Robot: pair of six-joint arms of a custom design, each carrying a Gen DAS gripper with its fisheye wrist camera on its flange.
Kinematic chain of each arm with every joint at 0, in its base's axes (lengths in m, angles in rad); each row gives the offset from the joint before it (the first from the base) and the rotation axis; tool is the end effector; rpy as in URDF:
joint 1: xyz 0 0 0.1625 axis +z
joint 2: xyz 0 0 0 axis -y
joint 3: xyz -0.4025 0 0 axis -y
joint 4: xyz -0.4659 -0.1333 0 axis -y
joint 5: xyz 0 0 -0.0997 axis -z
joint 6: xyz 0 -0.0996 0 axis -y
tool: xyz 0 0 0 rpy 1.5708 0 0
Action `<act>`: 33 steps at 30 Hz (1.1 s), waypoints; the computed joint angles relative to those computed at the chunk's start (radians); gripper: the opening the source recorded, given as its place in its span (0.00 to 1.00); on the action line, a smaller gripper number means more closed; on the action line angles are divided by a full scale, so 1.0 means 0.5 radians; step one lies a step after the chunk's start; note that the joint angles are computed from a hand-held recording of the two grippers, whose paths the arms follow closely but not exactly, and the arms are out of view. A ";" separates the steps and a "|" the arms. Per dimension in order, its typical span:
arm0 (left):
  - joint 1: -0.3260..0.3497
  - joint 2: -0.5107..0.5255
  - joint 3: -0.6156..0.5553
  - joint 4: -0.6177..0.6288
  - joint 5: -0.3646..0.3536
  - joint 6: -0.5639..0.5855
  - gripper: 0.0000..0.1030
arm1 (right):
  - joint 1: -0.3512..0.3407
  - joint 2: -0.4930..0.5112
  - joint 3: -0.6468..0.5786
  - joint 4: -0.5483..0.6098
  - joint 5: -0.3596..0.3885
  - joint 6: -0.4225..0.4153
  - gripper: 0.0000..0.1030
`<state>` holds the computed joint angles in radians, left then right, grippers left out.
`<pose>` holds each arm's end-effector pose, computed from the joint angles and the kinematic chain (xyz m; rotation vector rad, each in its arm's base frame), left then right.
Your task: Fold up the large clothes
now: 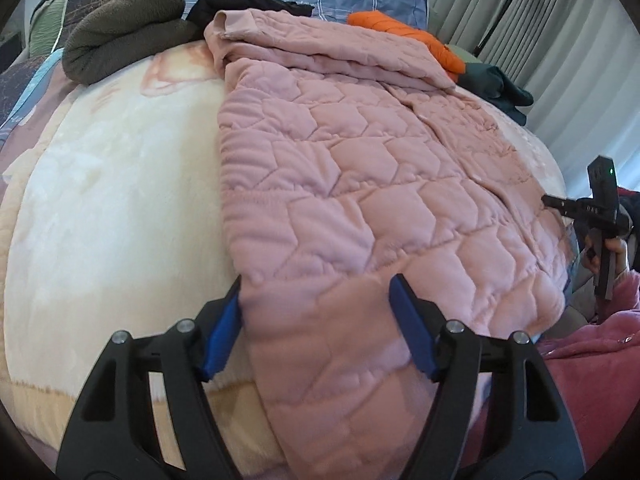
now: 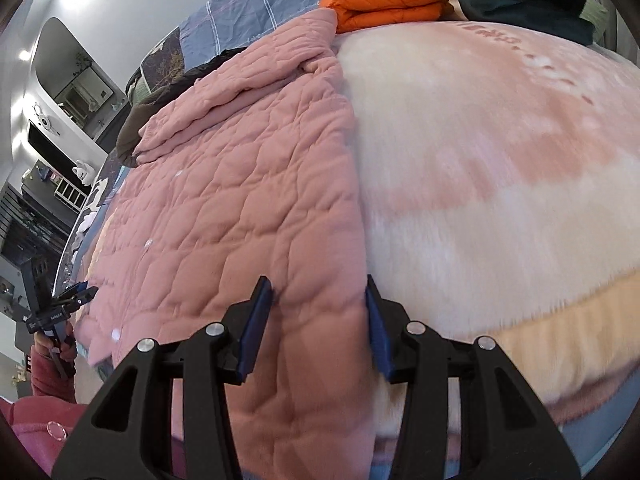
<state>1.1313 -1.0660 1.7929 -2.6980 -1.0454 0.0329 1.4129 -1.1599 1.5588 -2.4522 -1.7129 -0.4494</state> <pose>-0.1185 -0.6827 0.1647 0.4761 2.5913 -0.6655 0.0038 -0.7339 0.3095 0.3585 -2.7805 0.5985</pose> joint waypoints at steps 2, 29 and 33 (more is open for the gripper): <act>0.000 -0.038 0.046 -0.021 -0.024 -0.029 0.69 | -0.018 -0.044 0.052 -0.008 0.031 0.003 0.45; 0.002 -0.286 0.438 -0.237 -0.342 -0.310 0.37 | -0.251 -0.353 0.369 0.198 0.622 0.082 0.26; -0.073 -0.334 0.499 -0.454 -0.293 -0.281 0.12 | -0.176 -0.432 0.411 0.107 0.619 0.000 0.14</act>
